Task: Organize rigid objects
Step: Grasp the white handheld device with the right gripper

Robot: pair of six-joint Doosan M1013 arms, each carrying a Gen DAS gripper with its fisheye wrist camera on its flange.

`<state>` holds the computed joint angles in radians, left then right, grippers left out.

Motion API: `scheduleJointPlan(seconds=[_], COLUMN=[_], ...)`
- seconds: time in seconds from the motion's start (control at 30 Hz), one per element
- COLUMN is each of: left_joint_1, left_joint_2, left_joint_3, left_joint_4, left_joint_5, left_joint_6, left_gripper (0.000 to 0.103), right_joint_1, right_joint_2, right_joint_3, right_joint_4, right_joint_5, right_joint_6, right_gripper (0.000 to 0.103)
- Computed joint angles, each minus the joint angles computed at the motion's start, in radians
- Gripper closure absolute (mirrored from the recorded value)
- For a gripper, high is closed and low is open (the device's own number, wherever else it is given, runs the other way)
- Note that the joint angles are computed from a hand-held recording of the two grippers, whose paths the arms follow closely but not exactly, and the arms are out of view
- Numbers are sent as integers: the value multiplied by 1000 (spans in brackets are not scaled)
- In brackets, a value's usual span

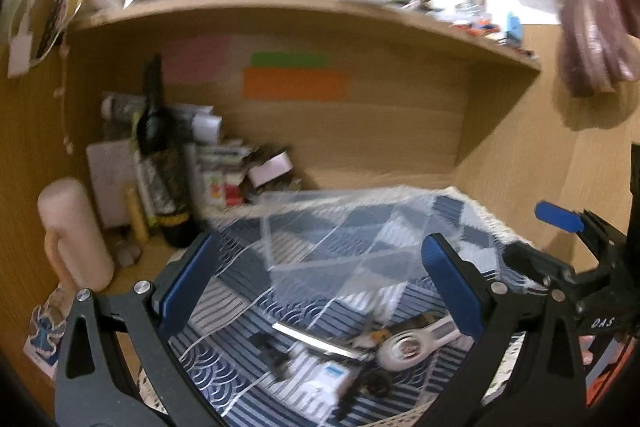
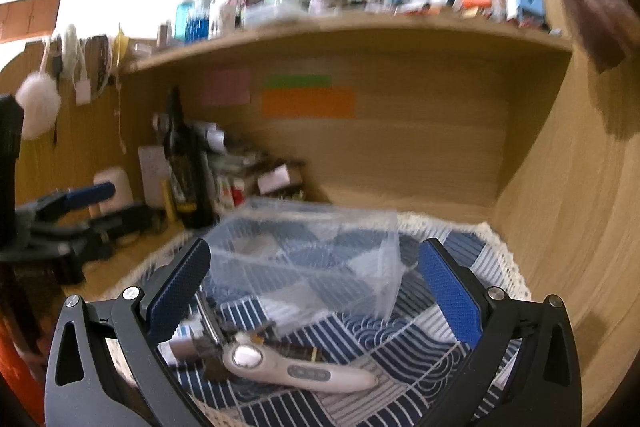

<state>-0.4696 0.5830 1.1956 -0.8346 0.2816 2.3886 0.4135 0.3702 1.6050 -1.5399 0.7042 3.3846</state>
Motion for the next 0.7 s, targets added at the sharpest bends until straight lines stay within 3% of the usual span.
scheduleJointPlan(seconds=[0.13, 0.27, 0.43, 0.5, 0.57, 0.63, 0.7], left_joint_1=[11, 20, 25, 24, 24, 23, 26], left_joint_2=[21, 45, 79, 93, 110, 123, 144], left_joint_3=[-20, -36, -63, -76, -93, -110, -146], left_joint_4=[291, 499, 585, 609, 610, 605, 564], left_joint_5=[32, 101, 191, 224, 269, 301, 358], left_joint_6=[-300, -501, -589, -604, -595, -582, -535], left_gripper=[13, 24, 30, 34, 37, 43, 51], right_joint_1=[-23, -42, -68, -76, -83, -82, -89], right_joint_2=[24, 47, 82, 96, 107, 113, 116], right_joint_3=[-20, -40, -76, -94, -106, -112, -120], right_joint_4=[181, 380, 728, 834, 906, 889, 933], right_joint_5=[-76, -136, -193, -187, -180, -177, -184], right_joint_6=[-160, -342, -696, -808, -885, -883, -942], right_gripper=[0, 0, 3, 11, 14, 16, 28])
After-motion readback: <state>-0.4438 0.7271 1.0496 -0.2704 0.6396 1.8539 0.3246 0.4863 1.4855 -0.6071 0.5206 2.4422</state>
